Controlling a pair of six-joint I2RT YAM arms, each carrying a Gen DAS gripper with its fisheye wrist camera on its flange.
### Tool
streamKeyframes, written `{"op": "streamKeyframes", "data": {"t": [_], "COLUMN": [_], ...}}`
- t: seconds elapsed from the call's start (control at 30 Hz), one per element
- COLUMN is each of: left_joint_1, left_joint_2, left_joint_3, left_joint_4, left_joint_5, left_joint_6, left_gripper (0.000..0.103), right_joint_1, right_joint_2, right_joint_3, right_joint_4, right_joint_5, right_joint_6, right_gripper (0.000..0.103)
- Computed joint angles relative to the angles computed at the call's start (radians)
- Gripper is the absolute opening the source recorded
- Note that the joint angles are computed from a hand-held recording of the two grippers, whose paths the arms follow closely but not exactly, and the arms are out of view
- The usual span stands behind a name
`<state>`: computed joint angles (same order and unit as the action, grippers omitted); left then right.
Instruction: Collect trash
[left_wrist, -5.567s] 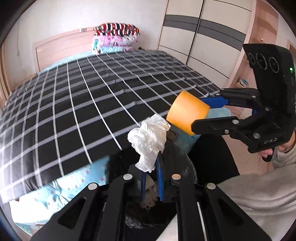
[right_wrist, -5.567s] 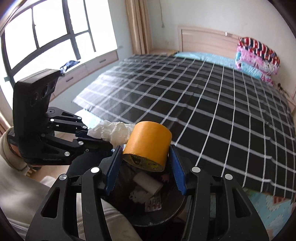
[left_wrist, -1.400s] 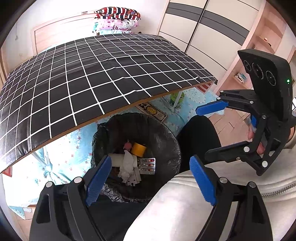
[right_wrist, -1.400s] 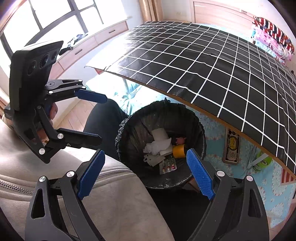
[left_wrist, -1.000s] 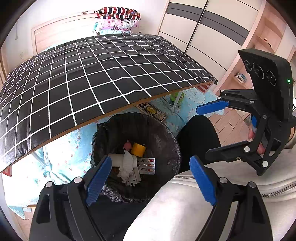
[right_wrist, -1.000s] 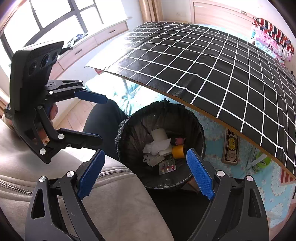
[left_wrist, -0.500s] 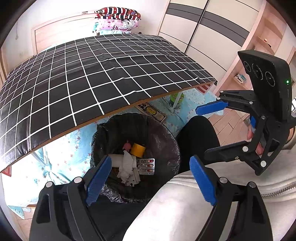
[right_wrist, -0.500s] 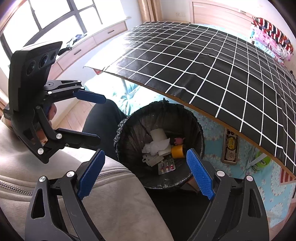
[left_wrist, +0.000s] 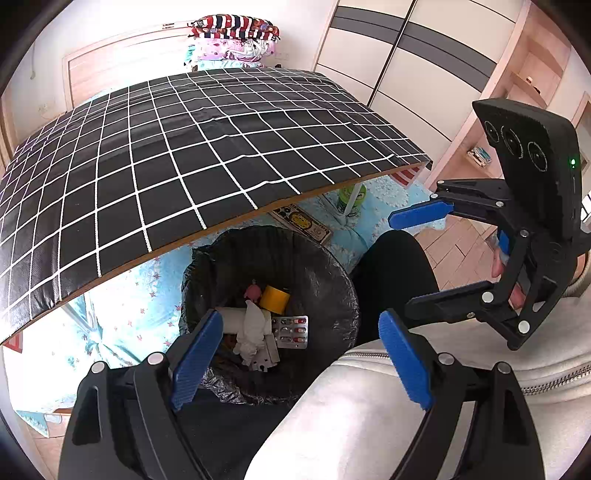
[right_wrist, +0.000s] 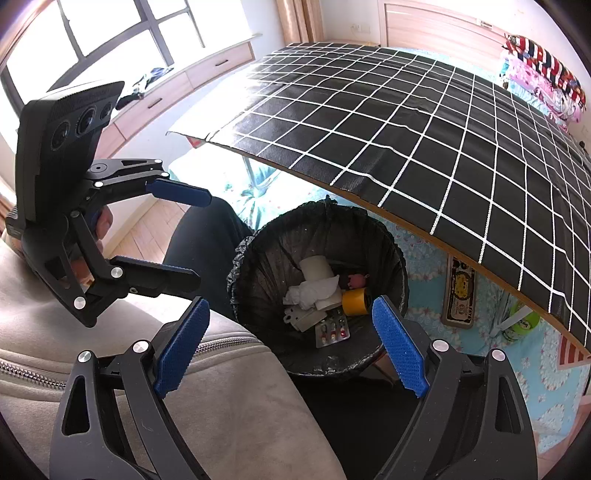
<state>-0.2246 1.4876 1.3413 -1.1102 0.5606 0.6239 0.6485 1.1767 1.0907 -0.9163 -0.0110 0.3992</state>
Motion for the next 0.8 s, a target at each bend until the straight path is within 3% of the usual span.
{"op": "streamKeyframes", "data": {"t": [0.8], "left_joint_1": [0.001], "left_joint_2": [0.001], "left_joint_3": [0.005], "left_joint_4": [-0.005], "left_joint_5": [0.004], "left_joint_6": [0.003], "left_gripper": [0.083], "right_joint_1": [-0.005], "right_joint_2": [0.001], "right_joint_3": [-0.004], "right_joint_4": [0.009], "right_joint_5": [-0.008], "right_joint_6": [-0.007], "right_gripper": [0.090]}}
